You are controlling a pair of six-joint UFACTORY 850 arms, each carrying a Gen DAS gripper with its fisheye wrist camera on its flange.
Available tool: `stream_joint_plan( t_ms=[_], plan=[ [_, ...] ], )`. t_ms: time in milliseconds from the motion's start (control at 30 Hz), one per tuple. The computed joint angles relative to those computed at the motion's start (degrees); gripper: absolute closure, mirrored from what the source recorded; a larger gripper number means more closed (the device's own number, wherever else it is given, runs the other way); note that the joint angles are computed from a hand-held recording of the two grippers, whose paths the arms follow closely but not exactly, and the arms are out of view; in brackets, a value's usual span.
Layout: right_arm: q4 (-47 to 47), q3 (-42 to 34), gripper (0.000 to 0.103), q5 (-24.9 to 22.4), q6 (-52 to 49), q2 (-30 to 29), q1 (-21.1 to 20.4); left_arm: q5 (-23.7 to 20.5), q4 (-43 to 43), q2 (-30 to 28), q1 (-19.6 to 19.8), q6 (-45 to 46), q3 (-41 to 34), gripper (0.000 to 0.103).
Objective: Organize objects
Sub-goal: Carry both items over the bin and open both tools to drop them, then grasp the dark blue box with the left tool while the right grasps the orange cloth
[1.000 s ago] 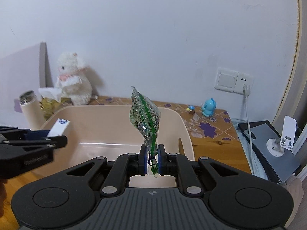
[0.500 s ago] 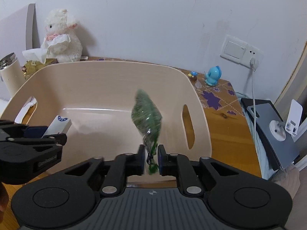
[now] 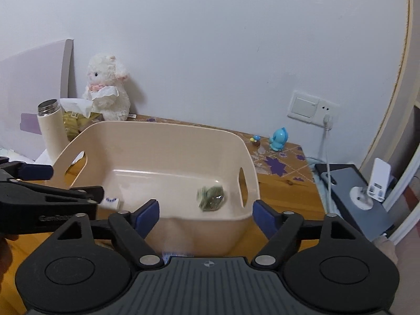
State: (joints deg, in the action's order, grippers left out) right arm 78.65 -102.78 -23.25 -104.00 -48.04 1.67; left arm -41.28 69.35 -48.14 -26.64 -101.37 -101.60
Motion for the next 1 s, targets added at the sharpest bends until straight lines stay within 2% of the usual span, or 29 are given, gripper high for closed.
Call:
stream_joint_plan(
  t_ms=[200, 467, 567, 667, 1000],
  plan=[
    [6.2, 9.2, 0.011, -0.6, -9.4, 5.2, -1.5, 0.1, 2.2, 4.2, -2.2, -3.8, 8.0, 0.017],
    [6.5, 17.1, 0.000, 0.4, -13.6, 7.3, -2.9, 3.3, 1.1, 5.5, -4.0, -6.4, 14.1, 0.017],
    [6.4, 18.3, 0.000, 1.4, -14.2, 7.1, -3.1, 4.3, -0.1, 4.7, -4.4, -5.7, 14.2, 0.017],
    [2.3, 17.4, 0.000, 1.4, -9.4, 5.9, -3.5, 5.5, -1.3, 3.7, -4.5, -4.7, 13.8, 0.017],
    [-3.1, 13.9, 0.000, 3.2, -2.5, 1.3, -4.1, 13.2, -2.7, 0.7, -2.7, -8.2, 12.4, 0.017]
  ],
)
